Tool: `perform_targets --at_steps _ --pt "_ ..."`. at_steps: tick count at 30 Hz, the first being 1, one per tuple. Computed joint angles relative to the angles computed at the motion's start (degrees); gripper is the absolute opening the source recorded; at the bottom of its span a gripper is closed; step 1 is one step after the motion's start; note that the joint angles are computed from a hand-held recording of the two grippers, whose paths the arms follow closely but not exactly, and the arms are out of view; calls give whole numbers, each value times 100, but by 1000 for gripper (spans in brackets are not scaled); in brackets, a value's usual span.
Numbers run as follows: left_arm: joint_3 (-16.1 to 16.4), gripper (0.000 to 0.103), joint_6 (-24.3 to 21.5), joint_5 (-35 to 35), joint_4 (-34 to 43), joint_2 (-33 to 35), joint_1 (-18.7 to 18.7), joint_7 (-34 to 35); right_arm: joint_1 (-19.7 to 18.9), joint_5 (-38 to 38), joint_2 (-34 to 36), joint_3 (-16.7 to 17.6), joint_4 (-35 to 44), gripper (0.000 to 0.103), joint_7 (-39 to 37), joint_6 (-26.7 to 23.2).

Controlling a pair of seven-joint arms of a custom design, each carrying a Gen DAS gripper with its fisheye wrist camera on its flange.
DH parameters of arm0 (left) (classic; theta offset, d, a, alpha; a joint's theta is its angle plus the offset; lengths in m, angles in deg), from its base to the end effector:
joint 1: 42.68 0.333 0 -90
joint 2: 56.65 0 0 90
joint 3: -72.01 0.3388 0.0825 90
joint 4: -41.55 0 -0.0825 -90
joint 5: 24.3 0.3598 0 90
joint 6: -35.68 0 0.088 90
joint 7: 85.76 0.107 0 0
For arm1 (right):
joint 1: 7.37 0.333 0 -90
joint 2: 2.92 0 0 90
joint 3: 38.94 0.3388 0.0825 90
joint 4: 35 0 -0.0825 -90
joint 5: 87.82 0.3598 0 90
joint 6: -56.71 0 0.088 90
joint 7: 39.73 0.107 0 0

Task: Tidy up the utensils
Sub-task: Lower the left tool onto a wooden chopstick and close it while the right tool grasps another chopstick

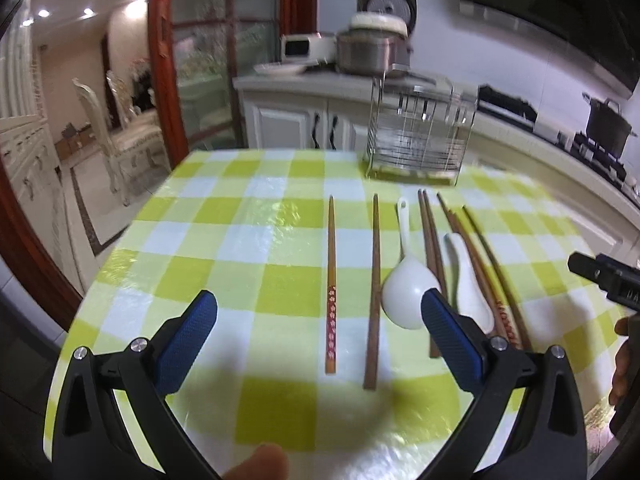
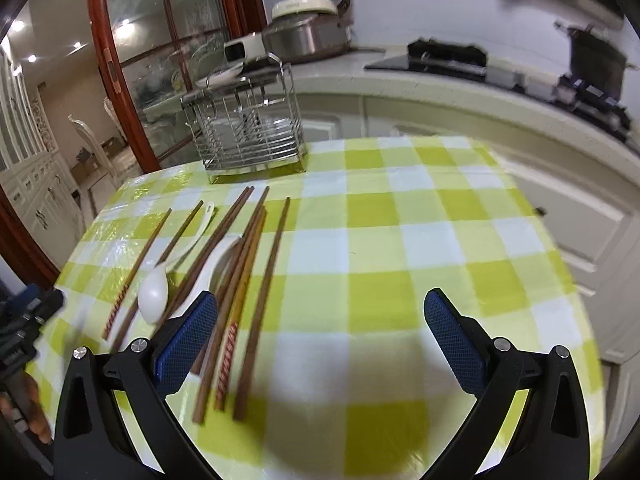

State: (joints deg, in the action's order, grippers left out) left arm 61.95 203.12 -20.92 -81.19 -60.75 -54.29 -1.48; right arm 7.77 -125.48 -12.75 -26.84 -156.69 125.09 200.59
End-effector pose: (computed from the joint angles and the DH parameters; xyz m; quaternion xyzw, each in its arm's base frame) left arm 0.5107 -0.2098 0.5718 -0.5275 0.7425 -0.3400 0.2343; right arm 0.4566 0.2486 0.5756 -0.5159 0.7715 -0.2427 0.2824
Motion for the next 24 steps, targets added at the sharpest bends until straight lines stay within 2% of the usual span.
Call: perform_targets --at_steps 1,4,6,9,10,12,14,16,22,24 --pt "61 99 -131 -369 222 194 -81 386 27 228 128 -65 121 97 -240 -32" --pt "-30 86 -553 -435 838 691 9 637 102 327 486 -136 567 97 -574 -461" --pt "-95 74 -913 -271 1334 1067 74 594 142 416 615 -261 674 97 -583 -447" --pt "-187 68 -1467 -107 2057 1607 153 555 207 947 827 -443 855 97 -1047 -501" --pt "-215 67 -1563 -60 2196 1716 168 563 236 1052 974 -477 1039 97 -1271 -735" --pt "-216 57 -1877 151 2622 2040 137 509 313 1136 1188 -551 1296 97 -1530 -1045" --pt "-244 51 -2136 240 2970 2311 126 513 352 1287 1277 -651 1322 97 -1652 -908" --pt "-258 47 -2292 320 3187 2480 111 505 408 1279 1405 -721 1468 97 -1690 -1032" --pt "-275 46 -2363 468 3482 2720 76 521 526 1391 1728 -873 1865 95 -1932 -1097" --pt "-286 44 -2360 495 3508 2738 77 552 626 1270 1863 -913 2069 87 -1952 -1301"
